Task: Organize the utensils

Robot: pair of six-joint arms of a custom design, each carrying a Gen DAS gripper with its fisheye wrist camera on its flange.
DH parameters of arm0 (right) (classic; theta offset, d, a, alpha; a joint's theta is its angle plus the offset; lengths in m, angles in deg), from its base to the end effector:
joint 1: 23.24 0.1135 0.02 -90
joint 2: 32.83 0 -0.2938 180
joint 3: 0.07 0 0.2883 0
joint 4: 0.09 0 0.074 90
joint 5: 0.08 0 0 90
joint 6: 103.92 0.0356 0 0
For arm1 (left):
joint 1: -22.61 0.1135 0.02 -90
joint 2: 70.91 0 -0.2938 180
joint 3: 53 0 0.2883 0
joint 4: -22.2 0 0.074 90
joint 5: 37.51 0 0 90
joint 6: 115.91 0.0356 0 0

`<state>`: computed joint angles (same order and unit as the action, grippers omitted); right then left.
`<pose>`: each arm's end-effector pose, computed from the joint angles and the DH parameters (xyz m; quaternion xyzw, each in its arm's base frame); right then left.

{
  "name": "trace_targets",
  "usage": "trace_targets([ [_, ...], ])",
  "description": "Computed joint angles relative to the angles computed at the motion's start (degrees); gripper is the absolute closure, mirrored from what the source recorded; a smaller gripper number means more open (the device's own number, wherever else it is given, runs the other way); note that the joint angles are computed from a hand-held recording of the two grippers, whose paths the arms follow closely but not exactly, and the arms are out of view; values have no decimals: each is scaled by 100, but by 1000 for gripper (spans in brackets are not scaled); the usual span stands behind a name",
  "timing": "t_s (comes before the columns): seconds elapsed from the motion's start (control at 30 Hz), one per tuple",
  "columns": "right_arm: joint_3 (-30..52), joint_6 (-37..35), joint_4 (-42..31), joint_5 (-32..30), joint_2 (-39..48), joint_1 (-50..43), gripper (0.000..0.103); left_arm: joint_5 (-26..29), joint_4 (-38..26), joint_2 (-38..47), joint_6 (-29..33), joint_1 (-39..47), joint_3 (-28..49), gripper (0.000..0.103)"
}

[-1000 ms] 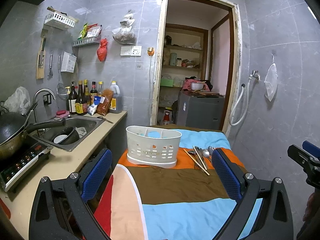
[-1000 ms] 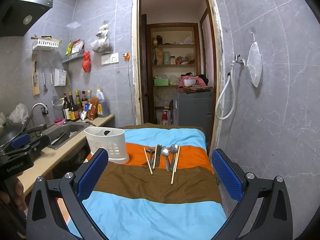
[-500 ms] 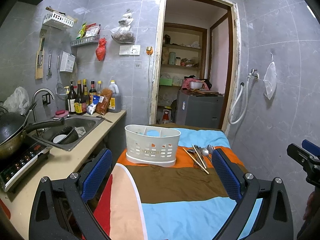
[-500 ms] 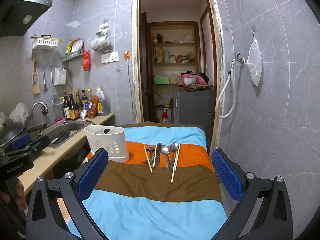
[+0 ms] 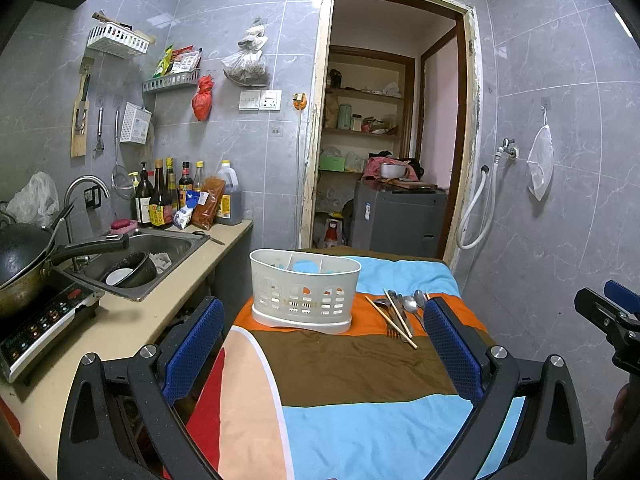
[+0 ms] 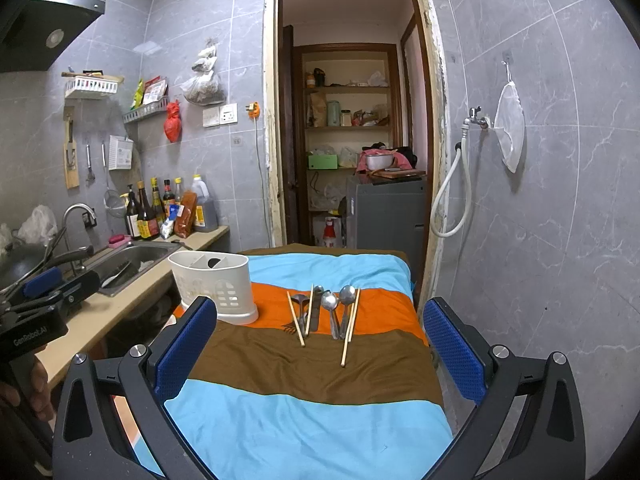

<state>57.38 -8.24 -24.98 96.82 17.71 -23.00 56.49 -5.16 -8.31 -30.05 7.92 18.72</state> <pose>0.2235 -0.0033 0.3413 0.0737 0.8049 -0.0183 0.5886 0.2639 -0.0717 0.3858 0.0948 0.8044 -0.1237 0.5732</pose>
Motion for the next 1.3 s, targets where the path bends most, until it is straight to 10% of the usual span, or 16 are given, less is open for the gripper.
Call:
trace_targets([
  [1.3, 261, -727, 769, 1066, 390, 250, 0, 210, 821, 1058, 83, -165, 719, 5],
])
